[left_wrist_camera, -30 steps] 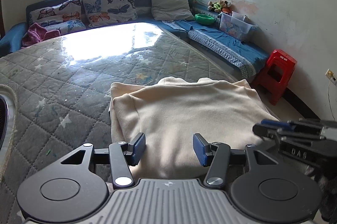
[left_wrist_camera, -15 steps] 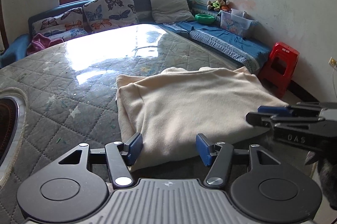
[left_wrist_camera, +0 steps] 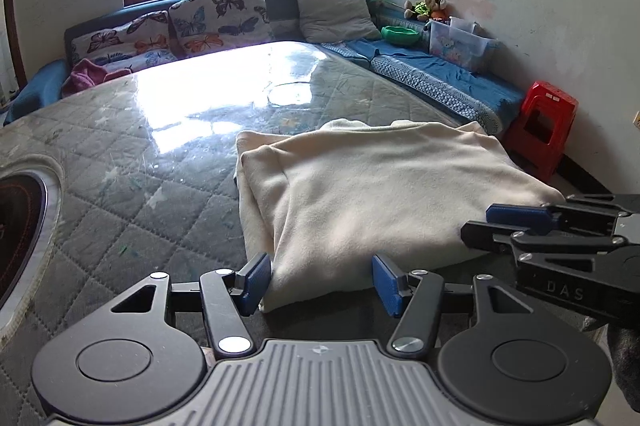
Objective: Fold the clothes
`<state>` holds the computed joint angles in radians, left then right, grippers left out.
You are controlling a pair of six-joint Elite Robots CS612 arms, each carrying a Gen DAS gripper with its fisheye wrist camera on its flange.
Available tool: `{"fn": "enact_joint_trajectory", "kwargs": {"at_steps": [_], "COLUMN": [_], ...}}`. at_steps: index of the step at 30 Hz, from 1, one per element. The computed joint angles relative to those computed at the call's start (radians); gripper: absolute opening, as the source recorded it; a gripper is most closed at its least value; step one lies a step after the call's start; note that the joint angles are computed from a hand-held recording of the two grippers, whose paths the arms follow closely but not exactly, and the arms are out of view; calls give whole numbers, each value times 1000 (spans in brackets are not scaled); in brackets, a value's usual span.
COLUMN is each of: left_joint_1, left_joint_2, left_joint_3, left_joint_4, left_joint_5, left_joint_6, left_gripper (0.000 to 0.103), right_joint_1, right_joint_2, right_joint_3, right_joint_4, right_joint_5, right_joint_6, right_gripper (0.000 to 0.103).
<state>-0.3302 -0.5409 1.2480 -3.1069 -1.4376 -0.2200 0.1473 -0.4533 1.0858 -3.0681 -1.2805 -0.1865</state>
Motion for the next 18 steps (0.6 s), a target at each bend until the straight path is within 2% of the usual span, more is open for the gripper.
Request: {"fn": "enact_joint_trajectory", "kwargs": {"at_steps": [5, 8, 13, 18], "left_joint_1": [1, 3, 14, 18], "left_joint_2": [-4, 0, 7, 7], "left_joint_3": [6, -3, -16, -13], "left_joint_4": [-33, -11, 31, 31], "left_joint_5": [8, 34, 30, 19], "left_joint_6": [-42, -66, -109, -131], "left_gripper": [59, 58, 59, 59], "right_joint_1": [1, 5, 8, 6], "right_joint_2": [-4, 3, 10, 5], "right_joint_3": [2, -10, -15, -11], "right_joint_4": [-26, -8, 9, 0], "right_joint_5": [24, 37, 33, 46], "right_joint_6": [2, -4, -18, -12], "right_gripper": [27, 27, 27, 27]}}
